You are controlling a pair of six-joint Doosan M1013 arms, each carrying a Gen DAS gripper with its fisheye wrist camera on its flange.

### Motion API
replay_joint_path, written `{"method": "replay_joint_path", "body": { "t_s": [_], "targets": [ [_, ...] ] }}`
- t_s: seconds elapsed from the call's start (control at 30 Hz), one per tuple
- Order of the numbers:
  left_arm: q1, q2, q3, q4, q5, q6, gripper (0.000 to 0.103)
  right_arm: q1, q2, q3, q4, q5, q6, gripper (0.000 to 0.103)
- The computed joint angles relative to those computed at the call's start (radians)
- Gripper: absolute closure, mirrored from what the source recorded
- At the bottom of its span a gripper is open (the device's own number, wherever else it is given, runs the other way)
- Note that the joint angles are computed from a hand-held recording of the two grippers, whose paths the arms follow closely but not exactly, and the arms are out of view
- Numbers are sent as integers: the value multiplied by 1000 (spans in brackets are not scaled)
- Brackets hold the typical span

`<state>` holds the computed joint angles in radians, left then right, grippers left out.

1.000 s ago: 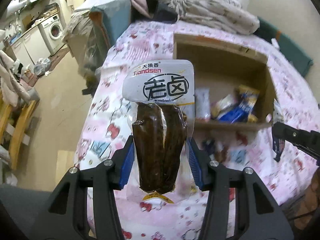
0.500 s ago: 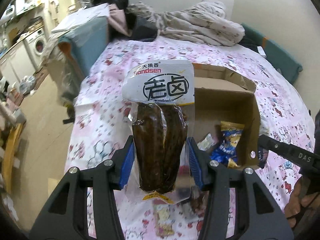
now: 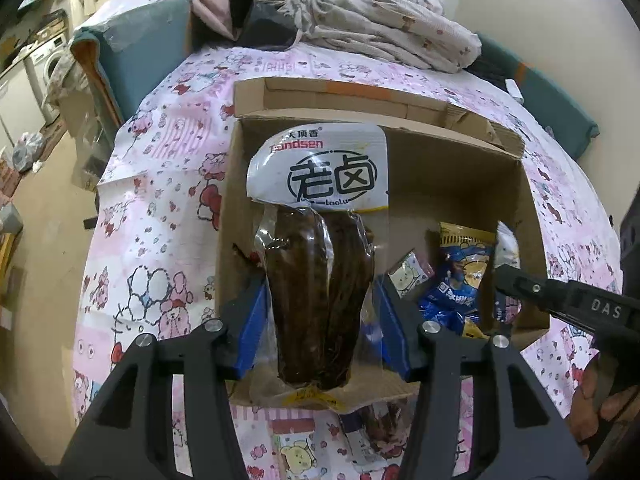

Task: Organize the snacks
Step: 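Lower both held snacks into the box and open both tools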

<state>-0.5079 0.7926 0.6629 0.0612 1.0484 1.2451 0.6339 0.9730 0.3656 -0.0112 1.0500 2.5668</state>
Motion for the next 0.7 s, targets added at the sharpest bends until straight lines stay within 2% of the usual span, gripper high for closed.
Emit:
{"method": "replay_joint_path", "body": {
  "t_s": [0.27, 0.43, 0.53, 0.6, 0.7],
  "targets": [
    [-2, 18, -30, -1, 25, -8, 49, -4, 43, -73, 43, 64, -18, 86],
    [-2, 17, -27, 0, 26, -6, 44, -10, 30, -39, 84, 40, -7, 83],
    [4, 20, -32, -32, 39, -20, 36, -10, 37, -53, 100, 44, -22, 83],
    [4, 21, -34, -37, 45, -29, 21, -10, 45, -69, 104, 58, -20, 82],
    [-6, 12, -20, -9, 30, -7, 20, -12, 45, -71, 108, 66, -5, 78]
  ]
}}
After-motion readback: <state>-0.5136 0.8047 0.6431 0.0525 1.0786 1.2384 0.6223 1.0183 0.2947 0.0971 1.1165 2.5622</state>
